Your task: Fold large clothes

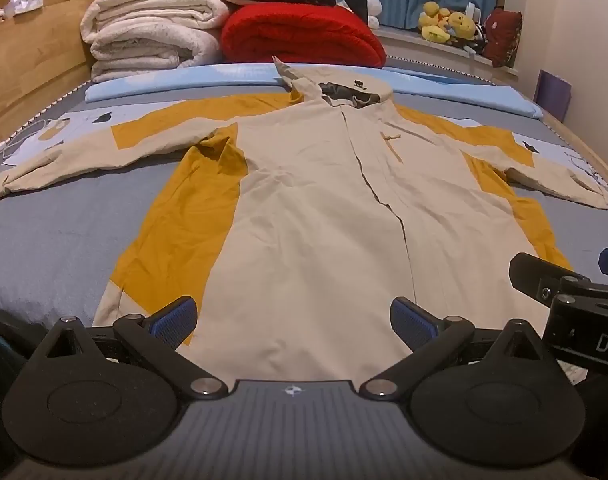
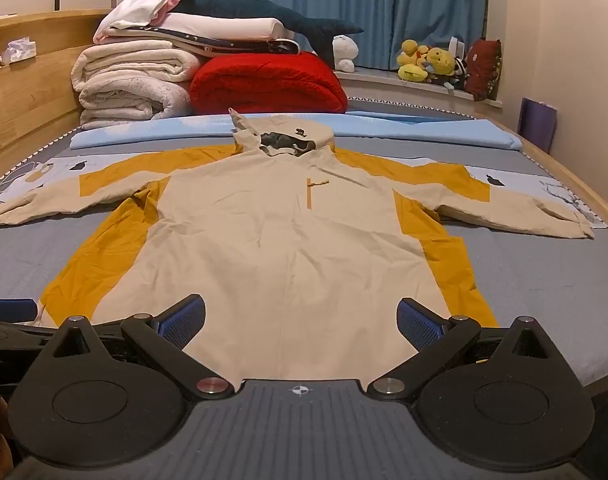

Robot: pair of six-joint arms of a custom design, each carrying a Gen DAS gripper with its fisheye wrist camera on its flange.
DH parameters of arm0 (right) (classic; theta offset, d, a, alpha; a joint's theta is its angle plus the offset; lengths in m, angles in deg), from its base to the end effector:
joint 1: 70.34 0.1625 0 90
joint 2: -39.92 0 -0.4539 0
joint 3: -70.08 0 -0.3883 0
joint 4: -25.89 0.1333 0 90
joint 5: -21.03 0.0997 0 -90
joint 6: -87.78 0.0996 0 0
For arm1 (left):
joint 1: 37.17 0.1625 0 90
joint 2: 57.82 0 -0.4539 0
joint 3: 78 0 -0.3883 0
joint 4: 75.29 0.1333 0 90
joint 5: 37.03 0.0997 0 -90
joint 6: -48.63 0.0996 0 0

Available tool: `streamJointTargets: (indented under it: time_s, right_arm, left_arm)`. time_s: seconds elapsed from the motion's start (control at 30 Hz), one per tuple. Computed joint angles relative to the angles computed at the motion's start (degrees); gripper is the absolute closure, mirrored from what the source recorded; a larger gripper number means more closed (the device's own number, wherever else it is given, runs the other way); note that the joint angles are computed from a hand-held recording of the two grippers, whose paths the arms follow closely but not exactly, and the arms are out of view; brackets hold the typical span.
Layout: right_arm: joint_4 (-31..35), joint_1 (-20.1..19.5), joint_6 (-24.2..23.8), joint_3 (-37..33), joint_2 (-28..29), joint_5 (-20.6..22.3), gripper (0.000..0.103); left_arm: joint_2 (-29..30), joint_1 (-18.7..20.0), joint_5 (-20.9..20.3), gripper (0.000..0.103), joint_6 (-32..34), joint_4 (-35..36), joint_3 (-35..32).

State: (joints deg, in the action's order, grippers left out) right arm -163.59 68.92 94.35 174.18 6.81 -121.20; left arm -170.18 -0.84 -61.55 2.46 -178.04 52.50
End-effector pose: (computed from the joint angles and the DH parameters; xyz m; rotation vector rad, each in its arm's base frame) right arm 0.5080 -0.3655 0.0373 0.5808 -2.2866 1.0625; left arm -0.1023 -0.3532 0.4109 0.2053 2.1386 -0.9914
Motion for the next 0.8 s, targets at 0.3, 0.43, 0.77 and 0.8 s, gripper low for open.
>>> streamJointTargets:
  time_s: [0.3, 0.43, 0.77, 0.8]
  right_arm:
    - [0.14, 0.08, -0.02, -0.02, -0.12, -0.09, 0.002]
    - [-0.34, -0.09, -0.32, 0.03, -0.04, 0.0, 0.002]
    - [-0.17, -0.01, -0.16, 0.08, -0.12, -0.02, 0.002]
    - [-0.19, 0.0, -0.19, 0.08, -0.1, -0.03, 0.002]
  left_arm:
    - [0.34, 0.69, 0.08, 0.0, 1.4, -2.39, 0.97]
    - [0.34, 0.71, -0.04, 0.0, 1.32, -2.22, 0.82]
    - [0.21, 0.94, -0.04, 0.0, 1.96, -2.93, 0.97]
    - [0.22, 1.0, -0.03, 0.0, 2.15, -3.24, 1.08]
